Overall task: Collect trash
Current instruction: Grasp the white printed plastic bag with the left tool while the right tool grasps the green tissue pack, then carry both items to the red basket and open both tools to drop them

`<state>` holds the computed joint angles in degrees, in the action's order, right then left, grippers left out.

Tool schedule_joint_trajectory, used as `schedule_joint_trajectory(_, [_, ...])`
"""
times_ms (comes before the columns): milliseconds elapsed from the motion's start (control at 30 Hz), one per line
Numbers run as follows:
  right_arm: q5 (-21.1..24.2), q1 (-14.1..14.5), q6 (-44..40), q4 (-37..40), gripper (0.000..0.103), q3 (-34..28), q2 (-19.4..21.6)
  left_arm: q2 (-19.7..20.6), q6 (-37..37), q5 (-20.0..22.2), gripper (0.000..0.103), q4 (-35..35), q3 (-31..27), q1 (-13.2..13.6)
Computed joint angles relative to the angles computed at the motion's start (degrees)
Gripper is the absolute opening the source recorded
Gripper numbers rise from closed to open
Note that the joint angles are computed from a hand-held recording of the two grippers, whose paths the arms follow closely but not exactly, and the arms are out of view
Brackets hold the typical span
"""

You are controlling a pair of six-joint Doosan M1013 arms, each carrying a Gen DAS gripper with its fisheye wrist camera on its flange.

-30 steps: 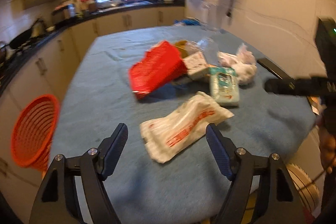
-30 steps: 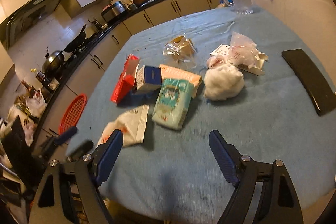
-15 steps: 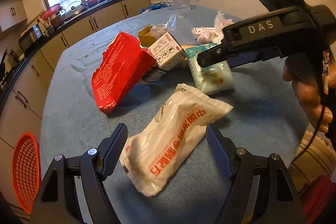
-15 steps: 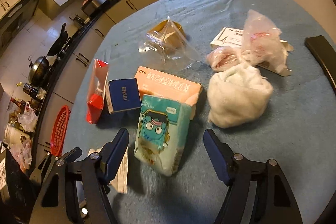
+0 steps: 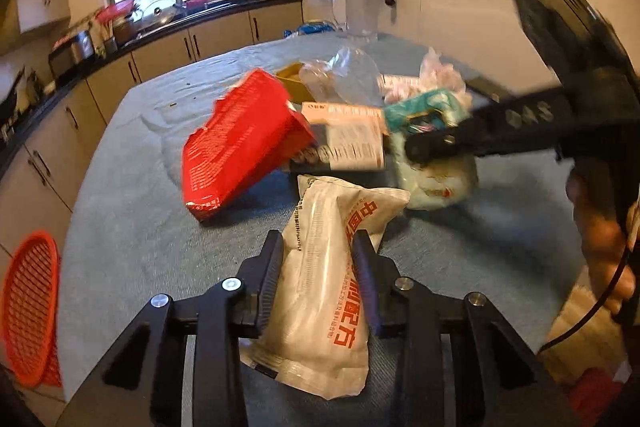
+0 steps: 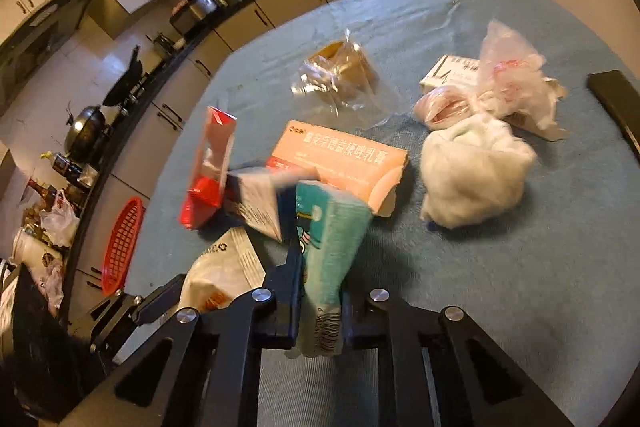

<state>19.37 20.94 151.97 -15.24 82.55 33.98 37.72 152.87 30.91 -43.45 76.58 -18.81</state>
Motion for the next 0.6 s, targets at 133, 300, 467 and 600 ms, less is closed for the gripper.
schedule_joint_trajectory(133, [-0.83,1.18,12.5,-13.66,0.017,2.38,-2.01,0.22,-1.23,2.09,0.034,-3.93,-0.8,1.42])
schedule_joint_trajectory(300, [0.17,2.44,21.43,-24.87,0.017,2.9,-3.09,-1.35,3.1,1.68,0.034,-11.11,1.36,3.05])
schedule_joint_trajectory(467, [-0.74,3.22,18.14,-24.88,0.017,1.27,-2.62,-2.56,5.63,0.55,0.034,-15.34,1.97,4.23])
schedule_joint_trajectory(600, [-1.64,3.45,11.31,-19.86,0.017,-0.87,-1.73,-3.59,7.51,-1.47,0.034,-17.48,3.03,5.02])
